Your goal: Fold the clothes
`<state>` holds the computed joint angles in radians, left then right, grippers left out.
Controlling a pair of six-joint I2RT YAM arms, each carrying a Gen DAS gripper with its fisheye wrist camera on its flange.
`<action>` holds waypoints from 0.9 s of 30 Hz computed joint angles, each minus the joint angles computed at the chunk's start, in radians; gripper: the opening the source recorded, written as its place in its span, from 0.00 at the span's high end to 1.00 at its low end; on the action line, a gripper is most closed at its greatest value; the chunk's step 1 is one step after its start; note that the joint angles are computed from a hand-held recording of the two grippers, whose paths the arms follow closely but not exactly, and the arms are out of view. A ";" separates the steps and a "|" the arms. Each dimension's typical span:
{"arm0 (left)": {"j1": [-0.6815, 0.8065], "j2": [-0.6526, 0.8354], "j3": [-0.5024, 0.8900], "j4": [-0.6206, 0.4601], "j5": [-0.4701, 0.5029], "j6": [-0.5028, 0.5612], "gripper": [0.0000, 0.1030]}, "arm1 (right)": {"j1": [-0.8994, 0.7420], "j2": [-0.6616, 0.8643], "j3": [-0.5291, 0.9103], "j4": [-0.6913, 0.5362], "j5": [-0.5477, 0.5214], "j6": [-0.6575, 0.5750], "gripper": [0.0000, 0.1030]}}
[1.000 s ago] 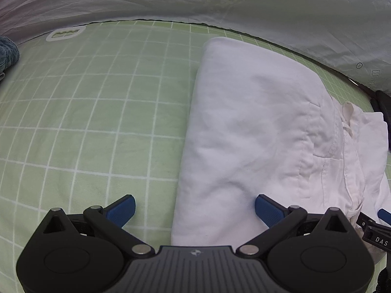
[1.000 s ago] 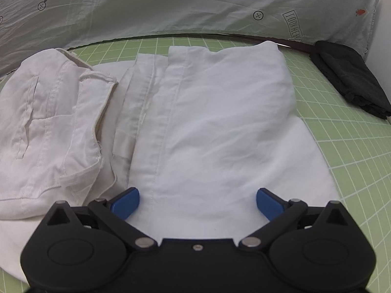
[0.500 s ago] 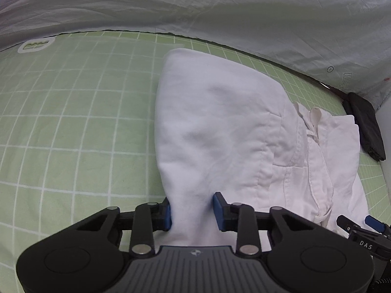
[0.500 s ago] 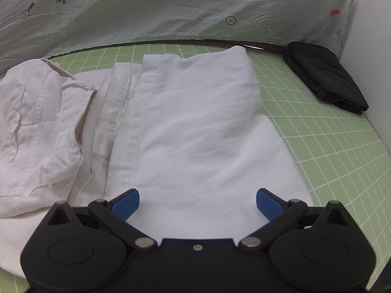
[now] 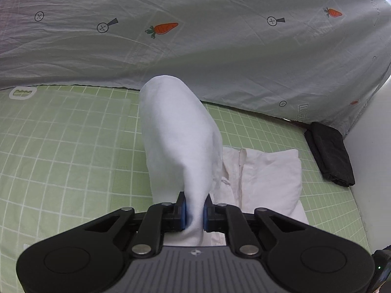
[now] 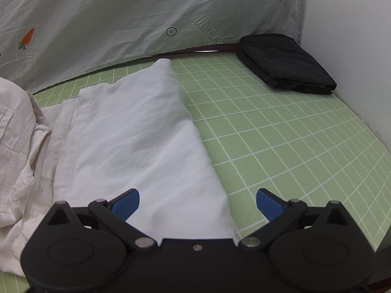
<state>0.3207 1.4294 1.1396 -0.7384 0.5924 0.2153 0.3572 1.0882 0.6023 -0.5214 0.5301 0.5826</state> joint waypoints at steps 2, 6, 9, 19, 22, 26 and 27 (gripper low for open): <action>-0.063 -0.049 -0.025 0.018 -0.015 -0.058 0.88 | -0.073 -0.045 -0.023 0.017 -0.043 -0.076 0.00; -0.236 -0.110 -0.062 0.082 -0.084 -0.191 0.88 | -0.268 -0.101 -0.058 0.069 -0.168 -0.239 0.00; -0.378 -0.088 -0.060 0.137 -0.157 -0.262 0.88 | -0.414 -0.090 -0.070 0.130 -0.260 -0.349 0.00; -0.617 0.262 0.037 0.227 -0.212 -0.529 0.88 | -0.761 0.170 0.009 0.342 -0.500 -0.585 0.00; -0.614 0.335 0.040 0.248 -0.185 -0.611 0.88 | -0.806 0.245 0.053 0.356 -0.535 -0.596 0.00; -0.615 0.338 0.021 0.273 -0.190 -0.627 0.86 | -0.830 0.295 0.073 0.355 -0.573 -0.597 0.00; -0.617 0.336 0.022 0.272 -0.193 -0.623 0.86 | -0.831 0.303 0.074 0.355 -0.582 -0.595 0.00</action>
